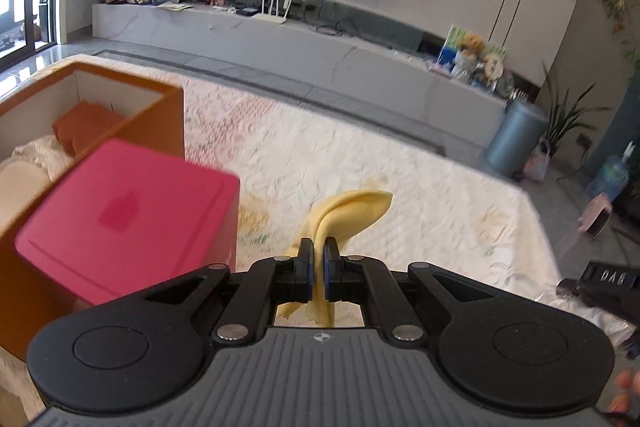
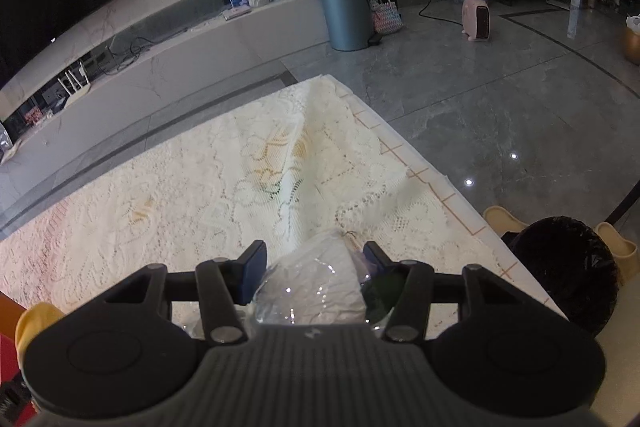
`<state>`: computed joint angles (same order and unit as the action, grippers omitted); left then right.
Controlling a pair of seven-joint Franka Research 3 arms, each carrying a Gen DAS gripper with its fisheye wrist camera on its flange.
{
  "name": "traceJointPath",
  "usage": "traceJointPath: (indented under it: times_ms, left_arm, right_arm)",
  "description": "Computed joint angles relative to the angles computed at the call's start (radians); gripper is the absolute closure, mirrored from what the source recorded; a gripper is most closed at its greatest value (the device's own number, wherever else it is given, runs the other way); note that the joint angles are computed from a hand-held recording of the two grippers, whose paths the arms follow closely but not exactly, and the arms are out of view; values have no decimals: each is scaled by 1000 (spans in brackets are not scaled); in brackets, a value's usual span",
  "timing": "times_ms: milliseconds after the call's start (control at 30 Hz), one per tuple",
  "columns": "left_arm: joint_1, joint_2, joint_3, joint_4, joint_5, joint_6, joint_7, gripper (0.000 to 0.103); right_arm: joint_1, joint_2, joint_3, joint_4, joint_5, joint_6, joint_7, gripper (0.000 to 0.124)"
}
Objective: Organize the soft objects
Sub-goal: 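Lift the yellow cloth with the left gripper while the right gripper drops the plastic bag into the box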
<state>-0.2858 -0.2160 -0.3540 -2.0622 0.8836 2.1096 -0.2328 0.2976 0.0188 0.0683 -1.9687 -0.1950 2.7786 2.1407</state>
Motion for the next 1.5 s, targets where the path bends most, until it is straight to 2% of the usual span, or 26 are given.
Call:
traceJointPath:
  times_ms: [167, 300, 333, 433, 467, 567, 733, 900, 1000, 1133, 1200, 1267, 1300, 1367, 1433, 1500]
  left_arm:
    - [19, -81, 11, -27, 21, 63, 33, 98]
    - [53, -168, 16, -68, 25, 121, 49, 98]
    - [65, -191, 13, -78, 33, 135, 52, 98]
    - [103, -249, -2, -101, 61, 156, 76, 98]
    - [112, -268, -1, -107, 60, 164, 87, 98]
    - [140, -331, 5, -133, 46, 196, 119, 98]
    - [195, -454, 11, -184, 31, 227, 172, 98]
    - [258, -570, 21, -231, 13, 253, 232, 98]
    - [257, -636, 76, -274, -37, 295, 301, 98]
    - [260, -716, 150, -346, -94, 342, 416, 98]
    - [255, -753, 188, -387, -125, 354, 488, 98]
    - [227, -786, 254, -437, -176, 382, 567, 98]
    - [220, -800, 282, -461, -197, 393, 599, 98]
    - [230, -820, 310, -506, -227, 389, 647, 98]
    - [237, -854, 329, -558, -253, 378, 701, 98]
    - [213, -853, 374, -592, -285, 363, 809, 98]
  right_arm:
    - [-13, -108, 21, -70, 13, 117, -9, 71]
    - [-12, -177, 48, -104, 95, 191, -122, 71]
    - [-33, -188, 72, -98, 72, 181, -104, 70]
    - [-161, -217, 198, -89, -168, 172, 104, 70]
    - [-164, -226, 211, -92, -187, 172, 132, 70]
    - [-123, -232, 212, -96, -159, 182, 127, 70]
    - [-93, -218, 268, -39, -216, 164, 160, 70]
    - [-8, -186, 283, 28, -220, 210, 131, 70]
    - [25, -151, 308, 75, -274, 241, 127, 70]
    - [45, -86, 360, 151, -495, 236, 255, 69]
    - [88, -39, 356, 183, -512, 249, 209, 69]
    - [135, 14, 357, 220, -437, 230, 80, 73]
    - [155, 44, 364, 246, -387, 211, 0, 77]
    - [195, 115, 369, 318, -350, 133, -93, 103]
    - [246, 177, 356, 396, -362, 23, -135, 106]
    - [286, 215, 338, 442, -360, -45, -163, 106]
